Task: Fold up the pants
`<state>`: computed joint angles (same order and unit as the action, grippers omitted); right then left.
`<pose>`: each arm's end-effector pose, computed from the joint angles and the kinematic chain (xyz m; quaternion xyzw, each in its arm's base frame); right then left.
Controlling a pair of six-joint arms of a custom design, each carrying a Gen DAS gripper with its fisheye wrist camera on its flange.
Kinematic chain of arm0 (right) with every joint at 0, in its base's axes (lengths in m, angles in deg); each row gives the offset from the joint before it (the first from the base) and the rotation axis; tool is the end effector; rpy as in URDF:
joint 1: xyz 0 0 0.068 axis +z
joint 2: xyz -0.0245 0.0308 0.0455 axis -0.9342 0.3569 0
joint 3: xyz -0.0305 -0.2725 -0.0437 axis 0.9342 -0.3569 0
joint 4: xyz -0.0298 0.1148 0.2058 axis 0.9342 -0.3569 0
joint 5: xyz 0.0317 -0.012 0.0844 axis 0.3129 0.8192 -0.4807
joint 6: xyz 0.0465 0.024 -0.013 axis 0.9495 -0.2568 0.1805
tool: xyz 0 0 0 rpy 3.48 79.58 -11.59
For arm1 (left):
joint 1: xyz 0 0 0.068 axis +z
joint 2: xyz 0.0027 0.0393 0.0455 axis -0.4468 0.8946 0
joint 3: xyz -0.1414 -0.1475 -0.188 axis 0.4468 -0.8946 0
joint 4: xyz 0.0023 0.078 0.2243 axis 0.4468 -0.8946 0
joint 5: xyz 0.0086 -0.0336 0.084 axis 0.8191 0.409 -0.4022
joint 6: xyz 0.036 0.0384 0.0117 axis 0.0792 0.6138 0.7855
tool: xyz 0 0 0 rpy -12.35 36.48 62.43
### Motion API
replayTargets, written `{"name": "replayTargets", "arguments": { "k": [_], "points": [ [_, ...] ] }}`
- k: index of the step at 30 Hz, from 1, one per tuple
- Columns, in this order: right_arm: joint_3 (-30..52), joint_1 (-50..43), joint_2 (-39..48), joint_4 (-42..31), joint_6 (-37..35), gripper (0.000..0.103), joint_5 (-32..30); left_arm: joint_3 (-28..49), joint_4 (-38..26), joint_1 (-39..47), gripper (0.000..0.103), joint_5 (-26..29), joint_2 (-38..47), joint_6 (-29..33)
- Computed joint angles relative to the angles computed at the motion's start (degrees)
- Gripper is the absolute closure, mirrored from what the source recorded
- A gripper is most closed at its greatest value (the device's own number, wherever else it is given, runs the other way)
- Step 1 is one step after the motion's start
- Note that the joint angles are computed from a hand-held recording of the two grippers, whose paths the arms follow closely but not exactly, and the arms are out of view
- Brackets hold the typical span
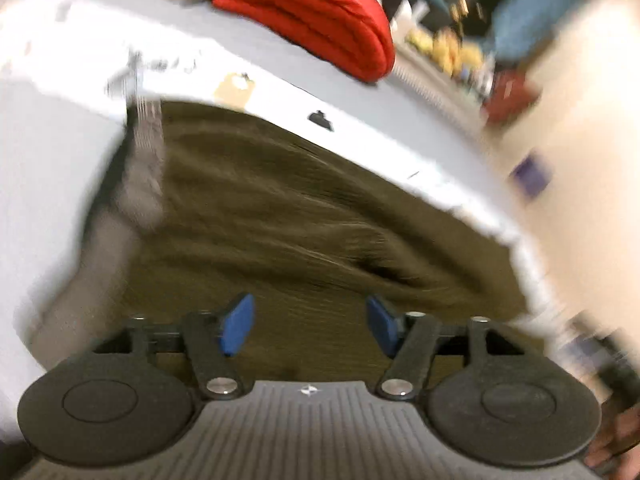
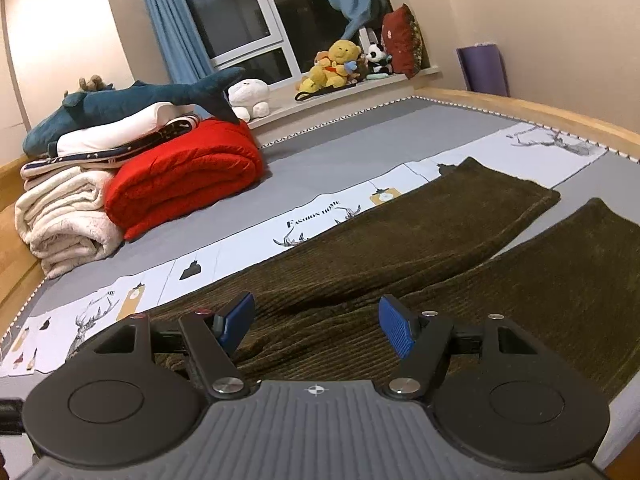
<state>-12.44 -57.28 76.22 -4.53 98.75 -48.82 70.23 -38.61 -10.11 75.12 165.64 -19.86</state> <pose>0.2107 0.0263 0.2135 0.3157 0.7943 0.0002 0.5191 0.4072 0.0942 0.1934 0.0491 0.9106 -0.3106 0.2681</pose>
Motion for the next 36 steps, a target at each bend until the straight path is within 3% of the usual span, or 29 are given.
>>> {"name": "replayTargets", "arguments": {
  "k": [2,6,10,13,16,23,29,33,36],
  "points": [
    [0.59,1.02,-0.18,-1.17,0.03,0.033,1.20,-0.26,-3.48,-0.85,0.030,0.09,0.08,2.90],
    [2.77,2.79,-2.05,-5.59,1.53,0.033,3.11,-15.30,14.67,-4.35,0.029,-3.11,-9.76,7.10],
    [5.54,4.59,-5.30,-10.19,3.88,0.033,4.99,-22.29,24.04,-4.47,0.029,-2.63,-13.48,5.77],
    [9.01,6.68,-8.82,-14.22,4.96,0.032,7.54,-23.90,27.02,-3.13,0.029,-0.20,-14.51,4.21],
    [11.60,9.48,-11.88,-17.54,4.54,0.032,10.70,-23.63,28.04,-3.27,0.029,-0.71,-14.51,2.90],
    [14.43,15.90,-17.52,-25.33,-0.52,0.031,19.54,-23.89,26.70,-4.32,0.028,-0.14,-14.82,7.18],
    [15.57,13.98,-19.79,-29.37,-3.78,0.030,18.50,-27.10,30.87,-6.87,0.028,-4.10,-15.75,7.23],
    [11.95,13.86,-22.27,-29.75,-5.25,0.030,18.06,-27.41,31.56,-8.32,0.028,-6.27,-15.26,6.80],
    [8.42,11.88,-23.17,-29.68,-5.12,0.030,16.03,-27.96,32.68,-9.18,0.021,-8.26,-14.99,7.24]
  ]
}}
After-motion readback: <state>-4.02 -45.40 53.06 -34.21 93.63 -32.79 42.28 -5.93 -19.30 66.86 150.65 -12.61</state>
